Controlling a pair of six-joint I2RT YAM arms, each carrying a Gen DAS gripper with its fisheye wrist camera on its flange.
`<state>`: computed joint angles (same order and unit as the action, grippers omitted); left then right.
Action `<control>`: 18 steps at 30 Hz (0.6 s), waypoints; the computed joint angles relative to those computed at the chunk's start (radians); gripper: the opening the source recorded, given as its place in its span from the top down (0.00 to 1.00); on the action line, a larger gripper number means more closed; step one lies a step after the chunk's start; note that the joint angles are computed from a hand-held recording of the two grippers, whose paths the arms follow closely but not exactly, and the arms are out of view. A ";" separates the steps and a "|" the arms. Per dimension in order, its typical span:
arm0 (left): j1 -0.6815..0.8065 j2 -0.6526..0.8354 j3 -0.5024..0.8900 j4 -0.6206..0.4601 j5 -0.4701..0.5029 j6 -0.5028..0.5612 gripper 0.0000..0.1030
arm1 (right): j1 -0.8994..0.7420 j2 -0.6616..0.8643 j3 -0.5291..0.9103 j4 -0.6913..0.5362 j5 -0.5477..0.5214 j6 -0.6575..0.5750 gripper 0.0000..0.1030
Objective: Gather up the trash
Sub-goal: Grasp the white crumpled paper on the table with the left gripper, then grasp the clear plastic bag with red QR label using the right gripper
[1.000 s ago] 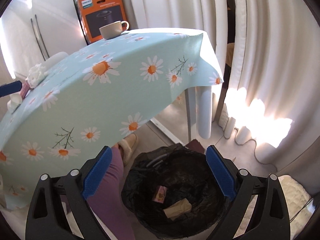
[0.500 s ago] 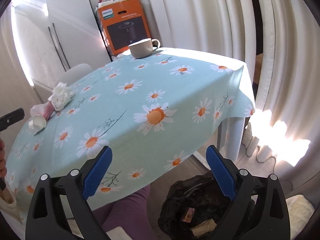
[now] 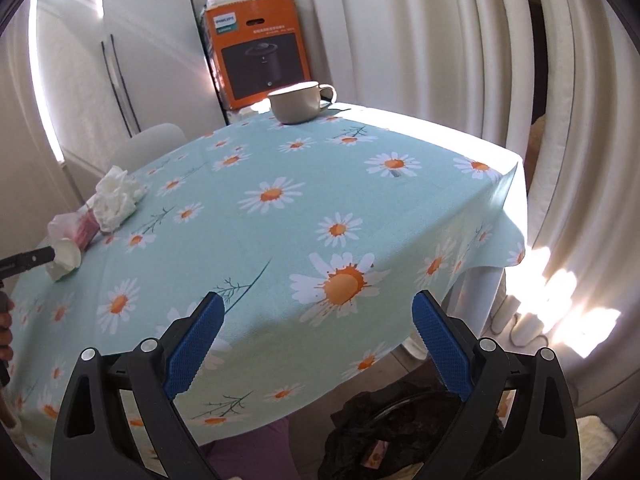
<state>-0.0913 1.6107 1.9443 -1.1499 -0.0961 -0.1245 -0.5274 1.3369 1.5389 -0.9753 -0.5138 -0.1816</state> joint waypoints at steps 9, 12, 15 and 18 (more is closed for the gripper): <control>0.059 0.061 0.050 -0.052 0.086 0.032 0.31 | 0.112 0.024 0.029 0.016 0.071 0.022 0.12; 0.059 0.018 0.021 -0.035 0.068 0.074 0.31 | 0.156 0.028 0.044 0.014 0.088 0.033 0.12; 0.089 -0.011 0.017 -0.044 0.099 0.097 0.31 | 0.205 0.031 0.063 0.004 0.104 0.046 0.12; 0.122 -0.042 -0.002 -0.043 0.112 0.120 0.31 | 0.260 0.030 0.079 -0.004 0.125 0.056 0.12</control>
<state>0.0304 1.5684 1.9426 -1.1931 0.0163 -0.0049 -0.2669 1.3666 1.6176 -0.9791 -0.3888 -0.1251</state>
